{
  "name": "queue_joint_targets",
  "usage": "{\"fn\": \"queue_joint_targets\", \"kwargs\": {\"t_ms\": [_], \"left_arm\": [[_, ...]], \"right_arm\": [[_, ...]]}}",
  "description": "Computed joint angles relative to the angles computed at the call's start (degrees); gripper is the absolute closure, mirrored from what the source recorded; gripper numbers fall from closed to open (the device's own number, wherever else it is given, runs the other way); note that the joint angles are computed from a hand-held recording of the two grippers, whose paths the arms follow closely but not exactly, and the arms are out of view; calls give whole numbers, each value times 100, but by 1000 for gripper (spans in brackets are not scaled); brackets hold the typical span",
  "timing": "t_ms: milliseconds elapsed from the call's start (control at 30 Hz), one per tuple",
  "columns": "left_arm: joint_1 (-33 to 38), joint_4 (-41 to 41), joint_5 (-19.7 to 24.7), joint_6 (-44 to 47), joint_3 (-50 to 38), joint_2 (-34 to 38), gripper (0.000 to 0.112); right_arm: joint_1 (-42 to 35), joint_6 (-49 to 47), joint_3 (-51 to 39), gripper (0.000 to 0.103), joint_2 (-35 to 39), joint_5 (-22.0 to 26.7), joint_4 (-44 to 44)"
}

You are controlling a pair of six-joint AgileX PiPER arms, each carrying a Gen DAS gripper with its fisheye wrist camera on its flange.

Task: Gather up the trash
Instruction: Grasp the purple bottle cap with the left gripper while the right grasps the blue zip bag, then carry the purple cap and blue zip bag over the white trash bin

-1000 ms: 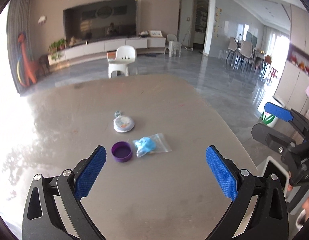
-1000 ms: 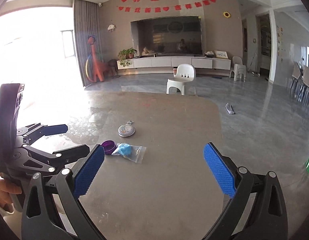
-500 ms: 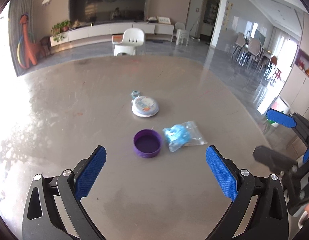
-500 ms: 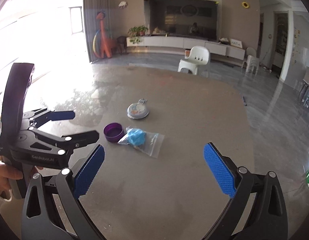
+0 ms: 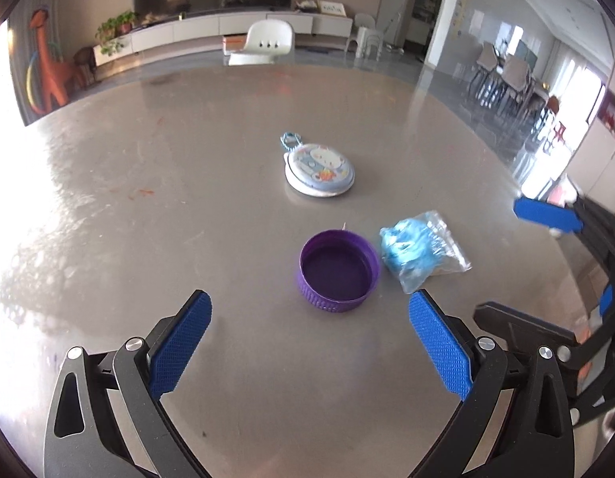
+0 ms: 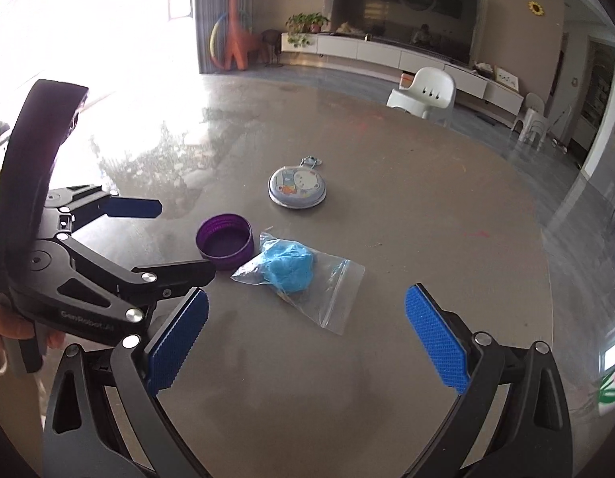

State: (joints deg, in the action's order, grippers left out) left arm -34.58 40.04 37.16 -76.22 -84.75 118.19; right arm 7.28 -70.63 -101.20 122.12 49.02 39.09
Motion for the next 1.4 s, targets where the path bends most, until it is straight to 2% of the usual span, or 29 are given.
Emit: {"fn": "queue_joint_targets", "kwargs": {"t_ms": [100, 267, 367, 433, 500, 567, 600, 633, 667, 767, 867, 1133, 1167, 1300, 1400], "left_arm": [[175, -363, -148, 503, -170, 152, 23], [234, -558, 137, 1246, -728, 450, 31], [238, -572, 244, 1478, -909, 543, 39], [165, -400, 410, 1462, -1004, 602, 47], [145, -336, 364, 1413, -986, 585, 53], [141, -355, 294, 1459, -991, 569, 65], [156, -410, 252, 1510, -1012, 569, 67], [182, -512, 124, 1570, -979, 542, 67], [193, -595, 38, 1604, -964, 523, 67], [144, -478, -12, 1477, -966, 478, 67], [-47, -278, 172, 1257, -967, 324, 67], [-736, 238, 1103, 986, -1679, 197, 67], [-853, 249, 1281, 1043, -1910, 228, 67], [-1194, 352, 1565, 1129, -2460, 311, 67], [-1427, 280, 1792, 1393, -3198, 598, 67]], "right_arm": [[139, 206, -513, 4, 368, 174, -329], [257, 444, -1475, 4, 969, 718, -654], [347, 626, -2069, 5, 1354, 1110, -924], [310, 671, -2416, 15, 1559, 1441, -770], [276, 701, -2421, 41, 1527, 1405, -682], [268, 791, -2435, 51, 1504, 1360, -716], [267, 844, -2458, 59, 1502, 1349, -724], [233, 947, -2669, 64, 1583, 1535, -689], [219, 1025, -2747, 66, 1602, 1589, -678], [166, 899, -2331, 66, 1317, 1247, -572], [29, 664, -1844, 66, 945, 1097, -267], [-578, -40, -635, 66, -237, 1091, 616], [-683, -94, -528, 66, -375, 1136, 715], [-1146, -307, -116, 66, -903, 1257, 1042], [-1476, -342, -20, 66, -1097, 1364, 1147]]}}
